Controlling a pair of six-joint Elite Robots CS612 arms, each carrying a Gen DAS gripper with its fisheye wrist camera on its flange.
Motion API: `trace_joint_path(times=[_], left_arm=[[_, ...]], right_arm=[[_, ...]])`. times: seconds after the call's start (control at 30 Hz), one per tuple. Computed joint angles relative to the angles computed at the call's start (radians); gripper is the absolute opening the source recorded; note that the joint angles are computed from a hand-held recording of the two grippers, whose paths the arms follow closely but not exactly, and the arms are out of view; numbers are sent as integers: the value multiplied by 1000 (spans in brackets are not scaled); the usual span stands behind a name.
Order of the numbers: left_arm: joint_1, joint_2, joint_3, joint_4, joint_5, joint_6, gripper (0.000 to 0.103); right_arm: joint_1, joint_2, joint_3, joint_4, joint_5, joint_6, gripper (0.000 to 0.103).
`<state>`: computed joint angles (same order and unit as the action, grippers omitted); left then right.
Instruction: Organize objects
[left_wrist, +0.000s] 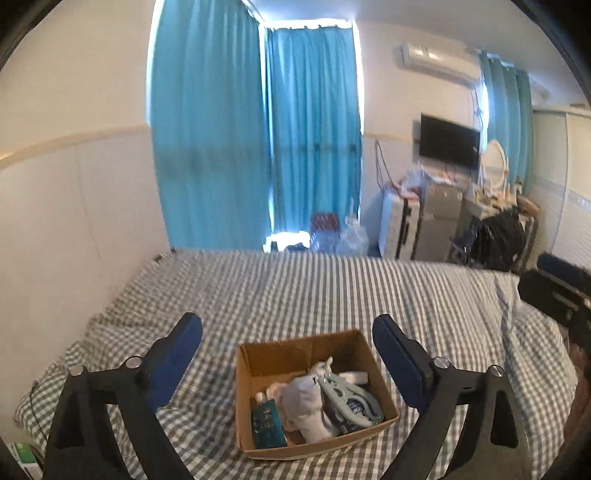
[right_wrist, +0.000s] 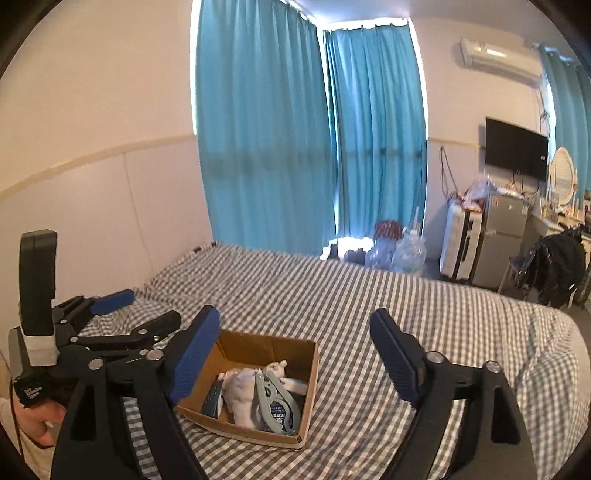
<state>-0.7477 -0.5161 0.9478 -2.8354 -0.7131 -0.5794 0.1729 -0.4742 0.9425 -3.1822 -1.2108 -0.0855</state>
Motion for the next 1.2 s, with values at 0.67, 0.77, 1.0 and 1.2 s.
trace_joint_path(times=[0.67, 0.77, 1.0, 1.2], left_arm=[[-87, -1, 163, -189, 208, -116, 103], [-89, 7, 164, -156, 213, -146, 103], [-91, -3, 187, -95, 186, -188, 103], [-92, -13, 206, -76, 179, -229, 103]], right_arm=[[-10, -55, 293, -346, -100, -48, 103], [-4, -35, 278, -344, -126, -57, 103], [-5, -27, 267, -273, -103, -48, 103], [0, -22, 263, -255, -117, -54, 103]])
